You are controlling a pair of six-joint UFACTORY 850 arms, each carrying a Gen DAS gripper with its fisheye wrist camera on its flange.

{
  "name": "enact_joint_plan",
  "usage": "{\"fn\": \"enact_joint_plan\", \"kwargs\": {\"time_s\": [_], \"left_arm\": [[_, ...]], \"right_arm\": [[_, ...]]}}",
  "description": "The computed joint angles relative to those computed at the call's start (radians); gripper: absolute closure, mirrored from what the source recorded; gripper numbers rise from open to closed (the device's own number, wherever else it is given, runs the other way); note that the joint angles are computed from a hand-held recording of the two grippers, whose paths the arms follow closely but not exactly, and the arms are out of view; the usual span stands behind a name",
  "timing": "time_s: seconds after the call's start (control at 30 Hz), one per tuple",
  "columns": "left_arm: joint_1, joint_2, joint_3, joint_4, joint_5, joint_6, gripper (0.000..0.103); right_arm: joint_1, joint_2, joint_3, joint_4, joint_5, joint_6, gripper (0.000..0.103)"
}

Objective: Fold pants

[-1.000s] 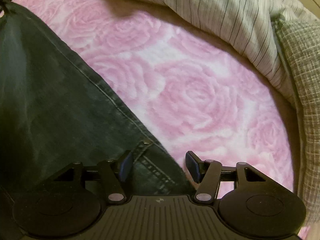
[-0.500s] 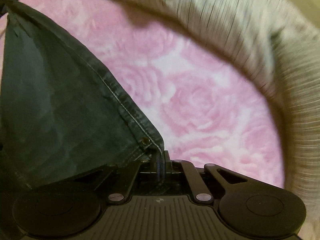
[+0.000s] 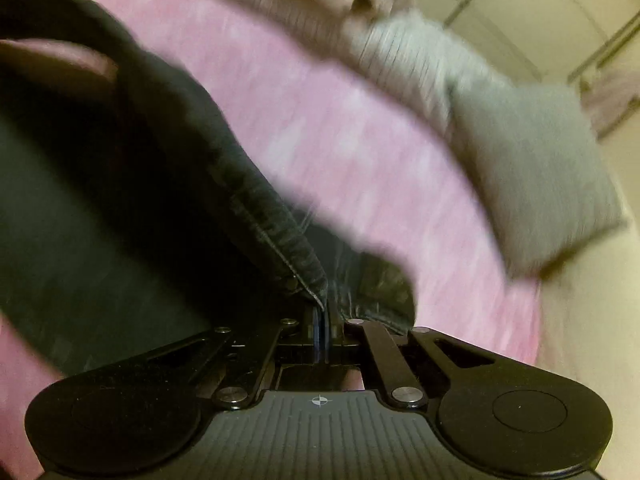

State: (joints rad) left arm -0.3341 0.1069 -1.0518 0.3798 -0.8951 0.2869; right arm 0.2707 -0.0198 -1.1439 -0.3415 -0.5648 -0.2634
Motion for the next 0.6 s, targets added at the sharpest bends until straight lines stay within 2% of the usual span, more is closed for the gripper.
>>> {"fn": "enact_joint_plan", "kwargs": {"time_s": [0.13, 0.2, 0.27, 0.37, 0.47, 0.6], "left_arm": [[-0.038, 0.070, 0.194, 0.023, 0.094, -0.068, 0.103], [-0.049, 0.092, 0.250, 0.047, 0.139, -0.093, 0.103], [-0.060, 0.106, 0.276, 0.078, 0.164, -0.113, 0.103], [-0.073, 0.146, 0.275, 0.124, 0.167, -0.166, 0.103], [-0.090, 0.200, 0.274, 0.132, 0.155, -0.212, 0.103], [-0.138, 0.193, 0.323, 0.057, 0.116, -0.168, 0.103]], "right_arm": [[0.075, 0.051, 0.183, -0.199, 0.017, 0.224, 0.103], [0.106, 0.057, 0.216, -0.315, 0.025, 0.354, 0.103], [0.119, 0.063, 0.223, -0.360, 0.018, 0.392, 0.103], [0.111, 0.099, 0.231, -0.423, 0.033, 0.389, 0.103], [0.121, 0.204, 0.277, -0.540, 0.045, 0.500, 0.103], [0.098, 0.227, 0.356, -0.421, 0.018, 0.402, 0.103]]}}
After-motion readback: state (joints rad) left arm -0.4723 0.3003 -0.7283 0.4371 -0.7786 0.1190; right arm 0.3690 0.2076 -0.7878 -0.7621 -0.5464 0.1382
